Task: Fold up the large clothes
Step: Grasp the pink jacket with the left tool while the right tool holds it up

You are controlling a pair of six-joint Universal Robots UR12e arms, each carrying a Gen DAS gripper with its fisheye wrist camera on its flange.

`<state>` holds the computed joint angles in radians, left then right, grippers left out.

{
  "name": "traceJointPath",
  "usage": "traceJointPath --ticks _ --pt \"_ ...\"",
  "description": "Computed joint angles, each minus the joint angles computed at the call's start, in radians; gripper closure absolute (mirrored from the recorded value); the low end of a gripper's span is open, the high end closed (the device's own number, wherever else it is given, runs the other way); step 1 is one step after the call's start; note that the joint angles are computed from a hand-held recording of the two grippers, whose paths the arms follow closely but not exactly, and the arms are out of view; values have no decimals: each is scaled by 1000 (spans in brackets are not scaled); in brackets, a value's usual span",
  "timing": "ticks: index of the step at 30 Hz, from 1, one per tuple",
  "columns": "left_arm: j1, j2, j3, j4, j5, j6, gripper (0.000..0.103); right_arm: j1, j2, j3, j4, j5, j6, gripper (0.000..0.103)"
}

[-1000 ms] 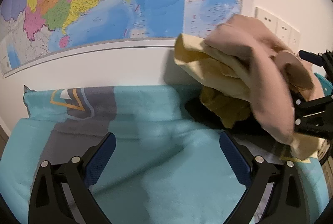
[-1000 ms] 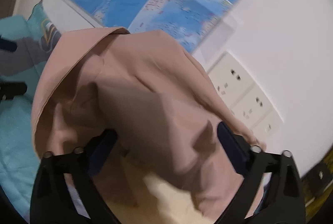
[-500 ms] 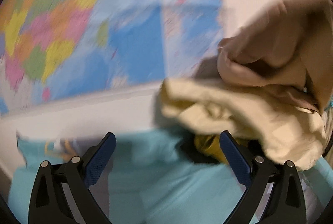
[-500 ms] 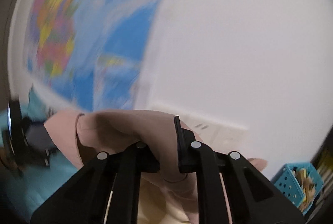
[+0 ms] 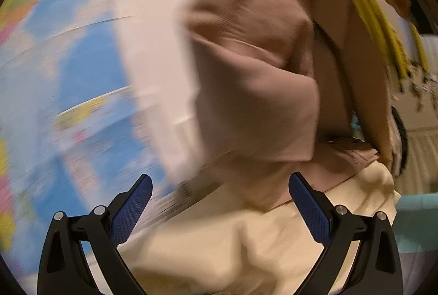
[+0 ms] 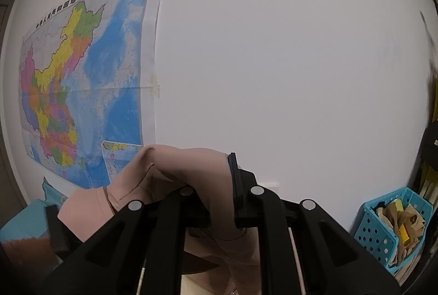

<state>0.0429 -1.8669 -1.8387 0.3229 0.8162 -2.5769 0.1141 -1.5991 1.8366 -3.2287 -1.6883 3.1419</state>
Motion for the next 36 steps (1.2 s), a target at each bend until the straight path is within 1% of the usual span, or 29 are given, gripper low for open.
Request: traceJointPath --ticks 1,3,4,5,6,7,8,9,10,11,14,16,17,18,20,21,22,23,24,25,26,27,29,31,33,34,35,36 --pt "-11 -11 17 -15 -14 24 7 1 3 -1 3 -1 -5 93" --pt "-34 -31 60 -83 -26 61 7 -2 -2 5 7 2 -15 93" --pt "-45 -45 83 -84 -13 43 7 -2 -1 4 12 4 -16 93" --pt "-49 -50 92 -82 -17 23 13 -3 -2 6 14 -1 -17 93" --pt "-50 -58 115 -118 -61 11 17 -5 -6 10 14 -3 -19 93" --pt "-52 -62 127 -142 -71 6 37 -9 -9 13 16 -1 -16 93" --pt "-54 -62 137 -177 -80 4 76 -13 -14 17 20 -6 -6 93" --pt "-53 -58 148 -247 -108 11 90 -17 -20 21 24 -12 6 93" --pt "-53 -52 153 -292 -120 10 92 -20 -25 24 28 -13 9 93" --pt "-49 -44 146 -296 -131 4 93 -22 -33 28 33 -23 19 93" --pt "-37 -18 140 -262 -175 -59 94 -21 -60 36 31 -52 21 93" --pt "-31 -1 148 -238 -192 -109 95 -7 -84 34 16 -88 -6 93" --pt "-22 13 155 -217 -223 -162 95 4 -98 31 3 -107 -17 93" --pt "-15 22 157 -198 -238 -196 95 9 -110 31 -5 -114 -25 93" --pt "8 47 170 -111 -291 -317 95 34 -143 23 -29 -141 -44 93" --pt "18 59 171 -73 -299 -361 95 51 -159 18 -36 -155 -60 93" --pt "28 73 169 -40 -306 -395 95 69 -171 13 -42 -172 -71 93" --pt "44 103 161 -31 -304 -420 94 82 -181 11 -44 -175 -81 93" --pt "61 122 152 -29 -312 -435 94 110 -194 7 -47 -189 -108 93" --pt "82 138 149 -17 -324 -459 94 133 -200 4 -52 -208 -128 93" --pt "110 169 134 -4 -326 -479 94 156 -209 3 -52 -216 -141 93" --pt "132 190 112 16 -333 -492 94 177 -220 5 -46 -217 -138 93" --pt "195 248 73 14 -354 -501 94 209 -236 11 -35 -208 -135 93" --pt "250 292 34 31 -367 -504 94 241 -247 24 -24 -192 -130 93" --pt "342 356 -26 5 -394 -466 94 264 -264 52 -5 -135 -97 93" --pt "377 383 -54 -12 -404 -441 94 271 -267 61 2 -110 -82 93" --pt "431 416 -94 -5 -424 -429 94 274 -273 80 4 -59 -50 93" --pt "462 456 -124 -21 -429 -410 94 280 -272 89 6 -36 -36 93"
